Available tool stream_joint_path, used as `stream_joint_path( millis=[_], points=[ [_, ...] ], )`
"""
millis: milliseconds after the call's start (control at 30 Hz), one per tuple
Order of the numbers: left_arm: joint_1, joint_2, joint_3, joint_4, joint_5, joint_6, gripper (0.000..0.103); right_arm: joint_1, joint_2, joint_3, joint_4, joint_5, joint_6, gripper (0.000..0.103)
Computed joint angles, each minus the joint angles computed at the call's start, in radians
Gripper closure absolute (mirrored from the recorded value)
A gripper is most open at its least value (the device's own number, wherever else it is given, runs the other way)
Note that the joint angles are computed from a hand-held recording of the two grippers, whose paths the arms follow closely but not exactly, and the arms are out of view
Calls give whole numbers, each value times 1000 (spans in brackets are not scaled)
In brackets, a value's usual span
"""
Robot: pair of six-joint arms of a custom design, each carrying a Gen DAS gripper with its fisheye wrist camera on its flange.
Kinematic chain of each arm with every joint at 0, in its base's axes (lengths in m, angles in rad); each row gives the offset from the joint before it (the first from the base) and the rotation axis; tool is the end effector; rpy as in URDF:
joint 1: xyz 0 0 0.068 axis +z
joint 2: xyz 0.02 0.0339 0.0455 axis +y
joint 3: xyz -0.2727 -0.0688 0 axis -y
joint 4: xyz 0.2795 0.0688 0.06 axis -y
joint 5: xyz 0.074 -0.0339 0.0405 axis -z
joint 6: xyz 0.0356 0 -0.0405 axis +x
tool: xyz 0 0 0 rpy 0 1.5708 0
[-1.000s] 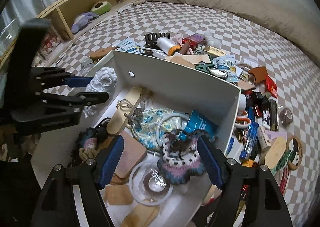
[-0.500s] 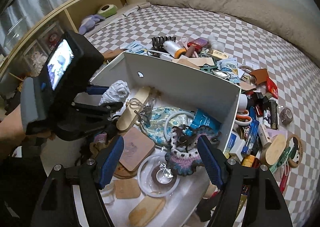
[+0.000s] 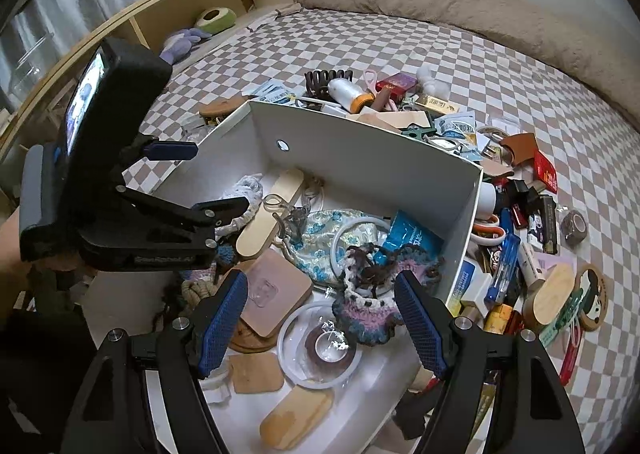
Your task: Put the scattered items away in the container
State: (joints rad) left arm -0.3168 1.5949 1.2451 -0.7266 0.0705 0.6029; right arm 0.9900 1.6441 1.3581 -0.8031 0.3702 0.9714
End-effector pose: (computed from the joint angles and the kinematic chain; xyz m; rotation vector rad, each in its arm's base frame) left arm 0.3429 -0.1151 0.2503 1.1939 2.3576 0.0028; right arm 0.2164 0.3062 0.2692 0.0939 2.5617 0.2558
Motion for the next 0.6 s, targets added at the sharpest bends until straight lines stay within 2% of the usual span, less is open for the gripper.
stream_joint_path(
  millis=[400,467,500,533,600],
  points=[
    [12,-55,-24,-15,48,13,20,13,-9,4,-15,21,19,27],
    [19,-65,-23,-21,66,9,11,19,-15,6,-20,35,29,21],
    [24,-70,-22,-24,77,8,8,22,-19,6,-23,43,35,12],
    [29,-74,-21,-27,89,6,5,25,-24,6,-25,54,39,9],
    [37,-83,-17,-36,109,3,4,31,-28,12,-37,73,50,8]
  ],
)
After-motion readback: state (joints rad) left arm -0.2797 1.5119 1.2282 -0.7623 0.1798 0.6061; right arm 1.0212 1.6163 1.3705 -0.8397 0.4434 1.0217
